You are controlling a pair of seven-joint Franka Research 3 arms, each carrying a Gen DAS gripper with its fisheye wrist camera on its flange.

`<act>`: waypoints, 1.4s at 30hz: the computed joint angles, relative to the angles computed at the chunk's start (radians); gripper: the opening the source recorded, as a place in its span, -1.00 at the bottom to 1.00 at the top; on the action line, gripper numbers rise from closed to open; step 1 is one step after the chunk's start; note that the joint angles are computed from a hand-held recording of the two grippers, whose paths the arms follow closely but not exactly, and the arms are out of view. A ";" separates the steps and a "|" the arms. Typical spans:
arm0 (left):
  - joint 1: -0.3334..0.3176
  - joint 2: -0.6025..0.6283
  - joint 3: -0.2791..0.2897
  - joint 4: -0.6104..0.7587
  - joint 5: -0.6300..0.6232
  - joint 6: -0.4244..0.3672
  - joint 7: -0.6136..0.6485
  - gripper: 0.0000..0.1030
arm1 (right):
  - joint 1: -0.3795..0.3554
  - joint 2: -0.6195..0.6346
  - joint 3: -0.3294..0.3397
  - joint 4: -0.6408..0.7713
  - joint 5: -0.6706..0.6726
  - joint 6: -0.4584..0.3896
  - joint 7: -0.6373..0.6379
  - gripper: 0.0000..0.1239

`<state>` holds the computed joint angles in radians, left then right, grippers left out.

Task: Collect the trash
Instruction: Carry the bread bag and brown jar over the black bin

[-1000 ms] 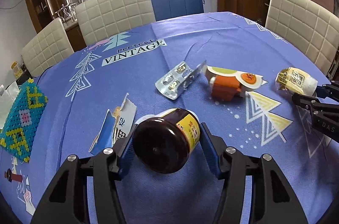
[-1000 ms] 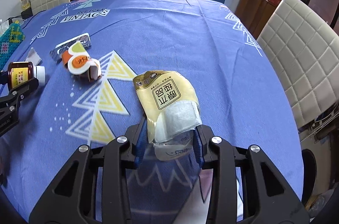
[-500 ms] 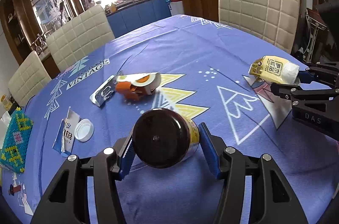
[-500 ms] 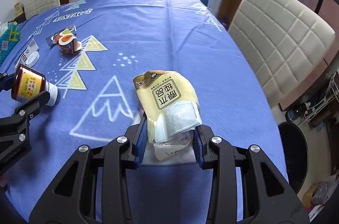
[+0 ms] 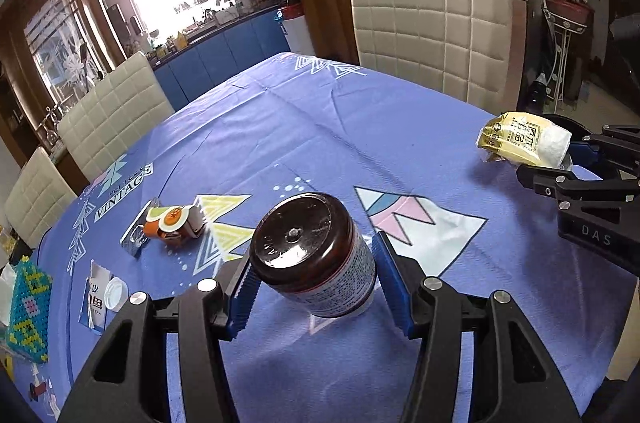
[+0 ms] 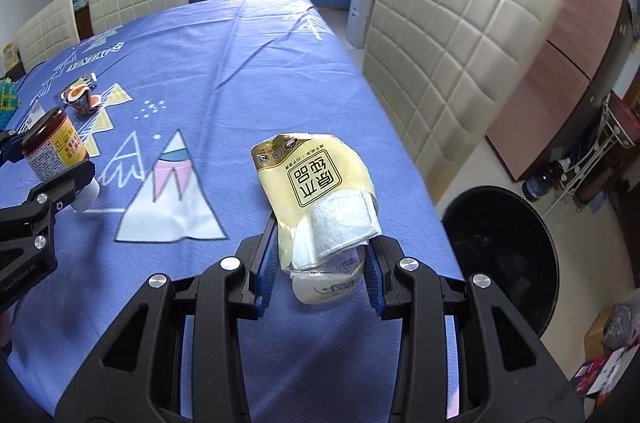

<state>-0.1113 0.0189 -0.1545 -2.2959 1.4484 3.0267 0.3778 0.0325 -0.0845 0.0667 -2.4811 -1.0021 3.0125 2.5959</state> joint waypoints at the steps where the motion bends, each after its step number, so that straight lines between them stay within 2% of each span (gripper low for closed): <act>1: -0.005 0.005 -0.005 0.005 -0.009 -0.005 0.008 0.03 | -0.004 -0.007 -0.005 -0.009 0.001 0.004 -0.001 -0.38; 7: -0.049 0.038 -0.023 0.045 -0.041 -0.025 0.042 0.03 | -0.076 -0.048 -0.007 -0.058 -0.038 0.032 0.036 -0.38; 21: -0.151 0.106 -0.034 0.123 -0.110 -0.048 0.099 0.03 | -0.262 -0.113 0.037 -0.121 -0.139 0.079 0.118 -0.38; 35: -0.236 0.173 -0.026 0.196 -0.214 -0.059 0.188 0.03 | -0.367 -0.119 0.036 -0.143 -0.150 0.108 0.121 -0.38; 42: -0.266 0.213 -0.025 0.234 -0.305 -0.064 0.274 0.03 | -0.413 -0.093 0.038 -0.135 -0.168 0.127 0.131 -0.38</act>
<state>-0.3775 0.2324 -0.1800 -2.0618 1.1435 2.9623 0.6519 -0.3808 -0.1778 0.1048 -2.6156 -1.1699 3.1396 2.7267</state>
